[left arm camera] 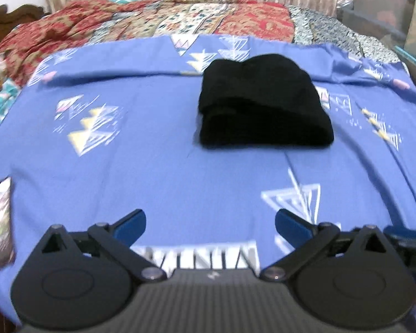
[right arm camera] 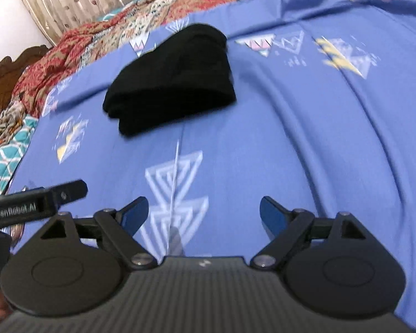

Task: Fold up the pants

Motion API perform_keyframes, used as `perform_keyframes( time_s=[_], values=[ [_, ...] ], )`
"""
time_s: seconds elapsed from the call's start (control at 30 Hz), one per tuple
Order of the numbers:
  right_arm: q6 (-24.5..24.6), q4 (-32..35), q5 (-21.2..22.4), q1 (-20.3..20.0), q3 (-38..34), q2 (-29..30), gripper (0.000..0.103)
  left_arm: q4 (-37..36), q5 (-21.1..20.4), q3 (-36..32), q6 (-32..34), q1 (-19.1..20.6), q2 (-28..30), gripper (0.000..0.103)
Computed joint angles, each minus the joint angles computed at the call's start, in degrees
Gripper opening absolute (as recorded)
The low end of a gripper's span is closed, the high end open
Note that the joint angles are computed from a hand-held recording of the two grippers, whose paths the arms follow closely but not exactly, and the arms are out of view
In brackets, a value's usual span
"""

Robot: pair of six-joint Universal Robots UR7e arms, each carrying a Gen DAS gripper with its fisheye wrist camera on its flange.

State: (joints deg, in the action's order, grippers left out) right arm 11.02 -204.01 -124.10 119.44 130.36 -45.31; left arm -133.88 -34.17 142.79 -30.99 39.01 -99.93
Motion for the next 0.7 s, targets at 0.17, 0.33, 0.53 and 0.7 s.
perform_keyframes(
  time_s=[0.17,0.33,0.53,0.7],
  values=[
    [5.3,2.4,-2.0,4.0,3.0,-1.2,0.091,19.3,1.5,1.8,-14.8,-7.5,-8.7,0.103],
    [8.2,5.1,-2.4,6.7,4.0,-1.6,0.094,34.9,0.7,2.3,-26.2,-13.5,-14.5,0.103],
    [8.1,4.1,-2.5,9.7,4.9,-0.9,0.094,47.5,0.6,1.7,-34.9,-19.0,-18.0,0.103],
    [8.1,4.0,-2.3,10.5,4.7,-0.6,0.094,53.9,0.7,1.2,-38.4,-22.3,-18.8,0.103]
  ],
)
